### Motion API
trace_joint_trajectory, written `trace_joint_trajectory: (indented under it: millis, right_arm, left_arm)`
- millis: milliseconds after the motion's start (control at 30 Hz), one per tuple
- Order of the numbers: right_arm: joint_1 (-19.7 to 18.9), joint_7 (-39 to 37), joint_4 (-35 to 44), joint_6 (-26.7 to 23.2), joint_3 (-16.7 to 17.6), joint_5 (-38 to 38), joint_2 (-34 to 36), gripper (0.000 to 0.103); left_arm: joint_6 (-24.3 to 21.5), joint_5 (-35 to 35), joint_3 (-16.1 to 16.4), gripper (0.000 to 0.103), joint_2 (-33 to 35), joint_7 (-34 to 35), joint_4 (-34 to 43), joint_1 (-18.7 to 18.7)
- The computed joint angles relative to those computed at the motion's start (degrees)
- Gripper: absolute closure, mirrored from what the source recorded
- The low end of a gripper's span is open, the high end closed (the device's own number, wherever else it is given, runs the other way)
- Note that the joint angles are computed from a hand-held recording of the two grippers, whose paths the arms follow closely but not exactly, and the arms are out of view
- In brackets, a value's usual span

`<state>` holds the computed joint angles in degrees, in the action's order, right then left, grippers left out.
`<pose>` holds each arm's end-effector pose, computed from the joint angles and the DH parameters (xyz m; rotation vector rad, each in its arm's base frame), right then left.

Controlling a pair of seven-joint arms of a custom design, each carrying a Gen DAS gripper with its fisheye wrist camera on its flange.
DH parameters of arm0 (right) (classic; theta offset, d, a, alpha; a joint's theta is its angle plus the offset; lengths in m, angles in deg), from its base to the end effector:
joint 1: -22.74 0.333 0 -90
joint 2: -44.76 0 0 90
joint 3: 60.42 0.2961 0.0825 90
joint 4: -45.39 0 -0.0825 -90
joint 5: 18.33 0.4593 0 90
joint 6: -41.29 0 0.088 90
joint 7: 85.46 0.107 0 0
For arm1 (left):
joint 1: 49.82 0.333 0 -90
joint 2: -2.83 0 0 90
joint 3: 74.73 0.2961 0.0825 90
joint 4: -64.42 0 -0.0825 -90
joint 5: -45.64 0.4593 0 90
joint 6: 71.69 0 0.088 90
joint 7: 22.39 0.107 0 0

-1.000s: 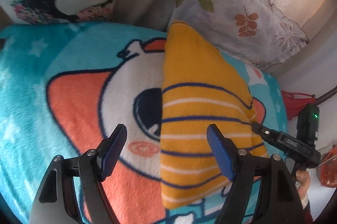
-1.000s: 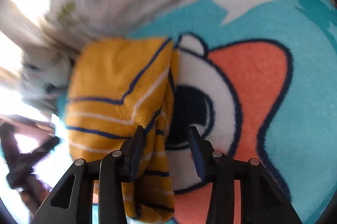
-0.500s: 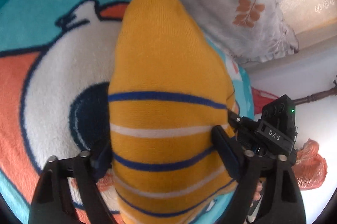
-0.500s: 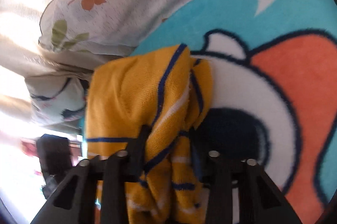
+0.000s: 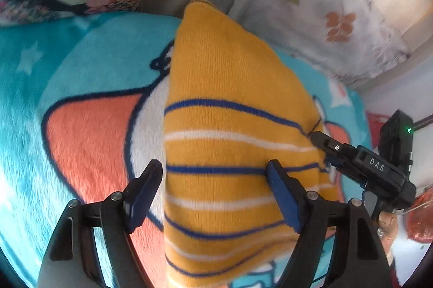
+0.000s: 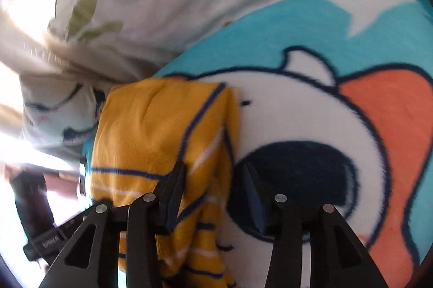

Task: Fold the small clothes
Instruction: 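Lay the folded sweater on the blanket and open the right gripper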

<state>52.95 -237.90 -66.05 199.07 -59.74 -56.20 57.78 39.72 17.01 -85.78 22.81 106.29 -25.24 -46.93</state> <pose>0.5879 0.3807 0.3629 -0.7259 2.3441 -0.1152 0.7228 -0.1225 0.4163 1.2846 -2.5155 0.6936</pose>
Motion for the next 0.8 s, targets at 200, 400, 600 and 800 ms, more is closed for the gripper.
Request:
trace_joint_trajectory:
  millis: [200,400,600,800]
  right_arm:
    - [1.74,9.71,0.70,-5.04,1.35,-16.29,-5.11,0.060]
    - [-1.00,-6.47,5.75,2.83,5.05,-4.21,2.83,0.061]
    - [2.27,-5.12,0.28,-6.31,3.28,0.73,-2.40,0.060]
    - [2.99,-17.40,-1.88,-21.68,8.01,2.61,-10.04,0.060]
  left_arm:
    - [15.04,-3.40,1.17,0.022,-12.49,6.75,-13.24,0.44]
    - [30.36,-14.06,5.07,0.014,-23.21,15.19,-23.62,-0.60]
    - [41.33,-25.78,9.18,0.000,-32.47,26.28,-31.55,-4.59]
    - [36.67,-22.34,12.20,0.000,-38.97,23.44,-36.65,-5.35]
